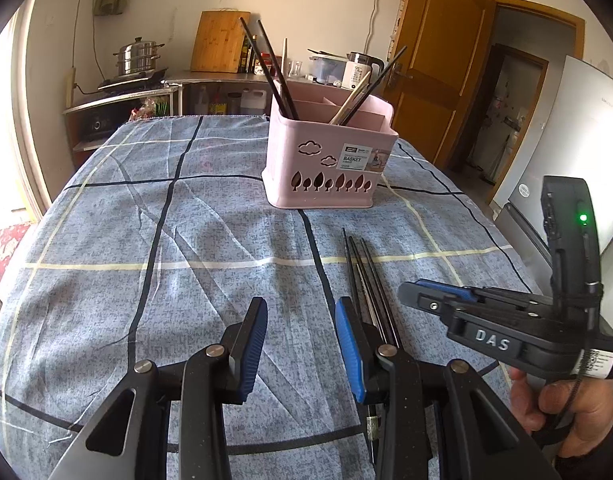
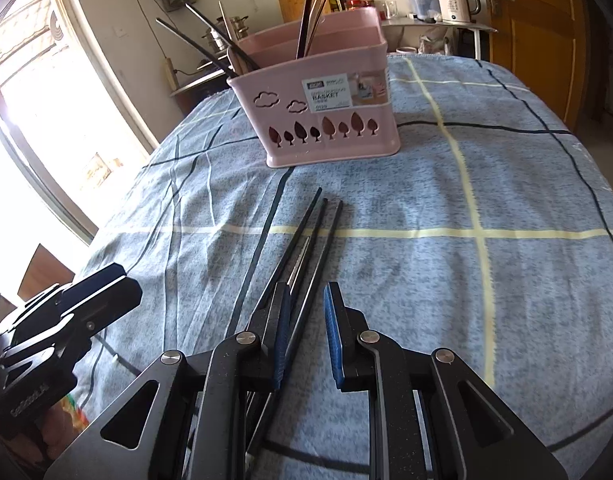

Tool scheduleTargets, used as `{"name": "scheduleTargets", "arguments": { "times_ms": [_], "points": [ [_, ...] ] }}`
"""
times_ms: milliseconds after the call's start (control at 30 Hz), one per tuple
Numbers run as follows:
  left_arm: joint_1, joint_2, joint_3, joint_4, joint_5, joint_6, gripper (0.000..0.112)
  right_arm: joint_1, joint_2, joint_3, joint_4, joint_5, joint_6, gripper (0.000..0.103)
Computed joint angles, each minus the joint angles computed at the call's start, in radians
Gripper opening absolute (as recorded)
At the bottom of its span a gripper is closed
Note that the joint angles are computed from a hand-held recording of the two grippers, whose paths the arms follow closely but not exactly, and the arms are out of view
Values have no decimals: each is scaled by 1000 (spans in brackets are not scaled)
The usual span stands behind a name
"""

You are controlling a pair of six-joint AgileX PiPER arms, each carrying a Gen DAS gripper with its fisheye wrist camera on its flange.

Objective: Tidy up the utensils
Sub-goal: 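Grasp a black chopstick with the left tool while the right tool grasps another black chopstick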

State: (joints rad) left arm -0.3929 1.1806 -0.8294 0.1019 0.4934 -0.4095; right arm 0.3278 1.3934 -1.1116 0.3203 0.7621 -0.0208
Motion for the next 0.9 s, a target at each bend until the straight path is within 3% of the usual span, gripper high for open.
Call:
{"name": "scheduleTargets", "arguments": {
  "times_ms": [233, 367, 600, 900],
  "points": [
    [29, 41, -9, -70, -13, 74, 35, 25, 85, -28, -40, -6, 50, 16],
    [20, 76, -29, -78, -15, 84, 35, 19, 86, -28, -45, -9, 42, 8],
    [-16, 192, -99, -125, -19, 142, 35, -23, 64, -13, -28, 23, -20, 8],
    [-76, 341, -195, -34, 11, 63, 35, -117, 37, 19, 14, 53, -95, 8]
  ]
}}
